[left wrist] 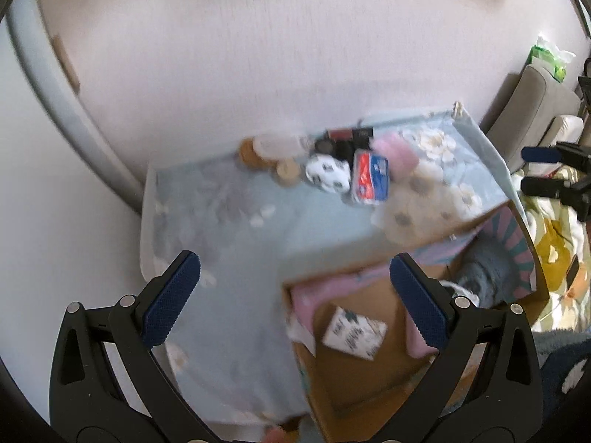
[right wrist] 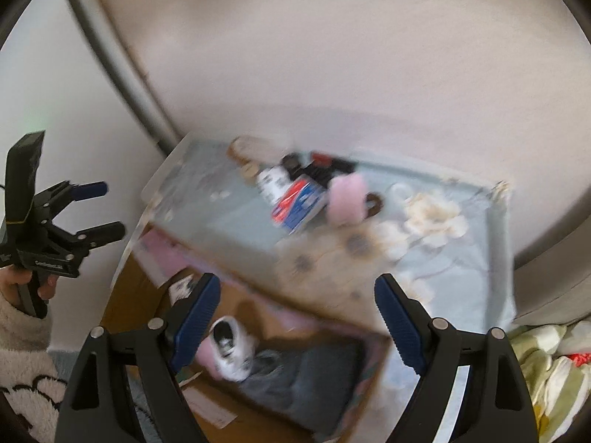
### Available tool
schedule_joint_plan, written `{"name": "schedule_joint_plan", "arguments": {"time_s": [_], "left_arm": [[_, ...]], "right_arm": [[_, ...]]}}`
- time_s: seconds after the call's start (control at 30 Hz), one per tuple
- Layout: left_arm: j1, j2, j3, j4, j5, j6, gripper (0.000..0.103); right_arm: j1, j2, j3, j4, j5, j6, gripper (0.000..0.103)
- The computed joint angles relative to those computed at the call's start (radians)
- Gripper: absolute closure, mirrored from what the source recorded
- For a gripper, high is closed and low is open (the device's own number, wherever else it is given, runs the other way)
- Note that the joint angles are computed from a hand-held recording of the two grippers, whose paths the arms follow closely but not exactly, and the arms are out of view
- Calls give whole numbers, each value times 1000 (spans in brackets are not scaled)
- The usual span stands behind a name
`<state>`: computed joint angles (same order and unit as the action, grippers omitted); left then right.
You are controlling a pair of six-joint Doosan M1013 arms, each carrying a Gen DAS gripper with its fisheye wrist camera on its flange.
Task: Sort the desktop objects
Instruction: 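Grasp the cream jar with the left tool while the right tool grasps the clear ring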
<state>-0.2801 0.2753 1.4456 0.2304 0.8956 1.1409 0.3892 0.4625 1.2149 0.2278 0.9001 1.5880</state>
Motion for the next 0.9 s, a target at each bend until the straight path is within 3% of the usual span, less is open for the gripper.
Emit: {"name": "schedule_joint_plan", "arguments": {"time_s": [0.17,0.43,0.57,0.73,0.9], "left_arm": [[49,39,-55,-66,-41,130,0],[94,147,-140,-142,-65,350,2],[111,206,-159,-196,-53,406,20],[122,254,-160,-206,-70,420,25],[128,283,-158,-220,-95,437,37]], "right_arm": [[-26,25,-51,-64,10,80,20],[-42,124,-179,-157,105,139,20],[-58,195,-246,-133,164,154,20],[-67,263,-306,-141,212,213,20],[-68,337,-386,-180,282,271,28]]}}
